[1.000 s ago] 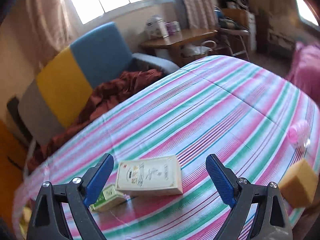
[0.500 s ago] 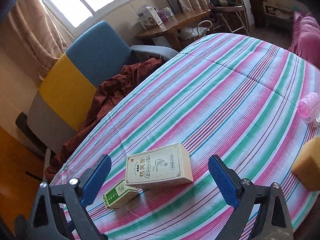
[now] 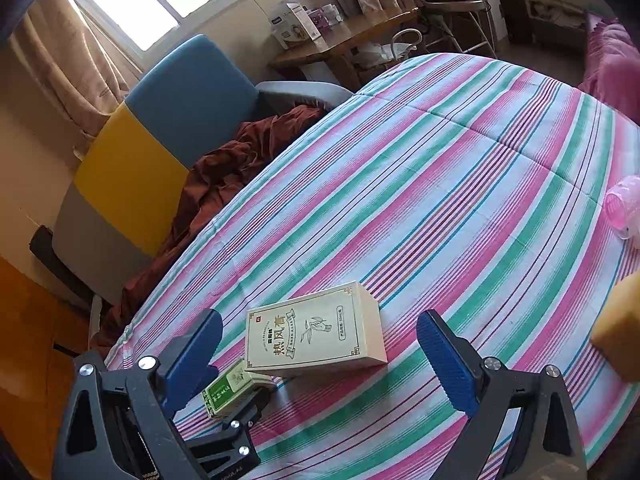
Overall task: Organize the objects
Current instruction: 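Grasp the small green-and-white box with the left gripper, then hold the green box with the left gripper while the right grasps the cream box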
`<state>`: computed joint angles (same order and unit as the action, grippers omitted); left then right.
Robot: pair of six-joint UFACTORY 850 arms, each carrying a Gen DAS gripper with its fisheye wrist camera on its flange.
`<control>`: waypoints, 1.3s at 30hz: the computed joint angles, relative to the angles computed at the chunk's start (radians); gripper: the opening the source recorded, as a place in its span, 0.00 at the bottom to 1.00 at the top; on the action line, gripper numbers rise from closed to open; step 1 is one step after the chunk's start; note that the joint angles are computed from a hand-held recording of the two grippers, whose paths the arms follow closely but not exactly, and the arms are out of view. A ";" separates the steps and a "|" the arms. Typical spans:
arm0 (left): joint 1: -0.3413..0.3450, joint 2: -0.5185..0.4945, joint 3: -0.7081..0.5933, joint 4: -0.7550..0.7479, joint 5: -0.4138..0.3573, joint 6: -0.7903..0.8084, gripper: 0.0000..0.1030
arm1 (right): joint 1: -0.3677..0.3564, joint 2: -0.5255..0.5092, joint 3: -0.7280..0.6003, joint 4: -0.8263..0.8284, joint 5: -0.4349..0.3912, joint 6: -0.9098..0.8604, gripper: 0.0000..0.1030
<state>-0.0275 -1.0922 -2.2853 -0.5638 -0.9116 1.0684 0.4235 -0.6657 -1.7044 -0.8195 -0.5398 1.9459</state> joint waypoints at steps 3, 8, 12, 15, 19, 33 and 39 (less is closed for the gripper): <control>0.028 0.051 0.086 -0.044 0.004 0.007 0.30 | -0.002 -0.006 -0.008 0.015 -0.008 -0.016 0.96; 0.084 0.210 0.356 -0.122 0.099 0.093 0.30 | 0.000 -0.011 -0.018 0.036 -0.025 -0.050 0.96; 0.134 0.351 0.595 -0.226 0.197 0.252 0.30 | 0.000 -0.031 -0.047 0.097 -0.046 -0.131 0.96; 0.163 0.417 0.709 -0.313 0.225 0.364 0.30 | 0.004 -0.056 -0.087 0.131 -0.088 -0.198 0.96; 0.175 0.447 0.764 -0.375 0.243 0.445 0.30 | 0.018 -0.085 -0.137 0.107 -0.148 -0.248 0.96; 0.192 0.436 0.777 -0.499 0.219 0.554 0.30 | -0.041 -0.319 -0.552 0.349 -0.311 -0.736 1.00; 0.193 0.428 0.768 -0.499 0.205 0.544 0.30 | -0.065 -0.337 -0.533 0.636 -0.268 -0.910 1.00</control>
<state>0.1656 -0.6639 -1.5175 -1.0628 -0.7065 1.6126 0.3585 -1.0027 -2.2377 -0.1832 -0.8074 1.0363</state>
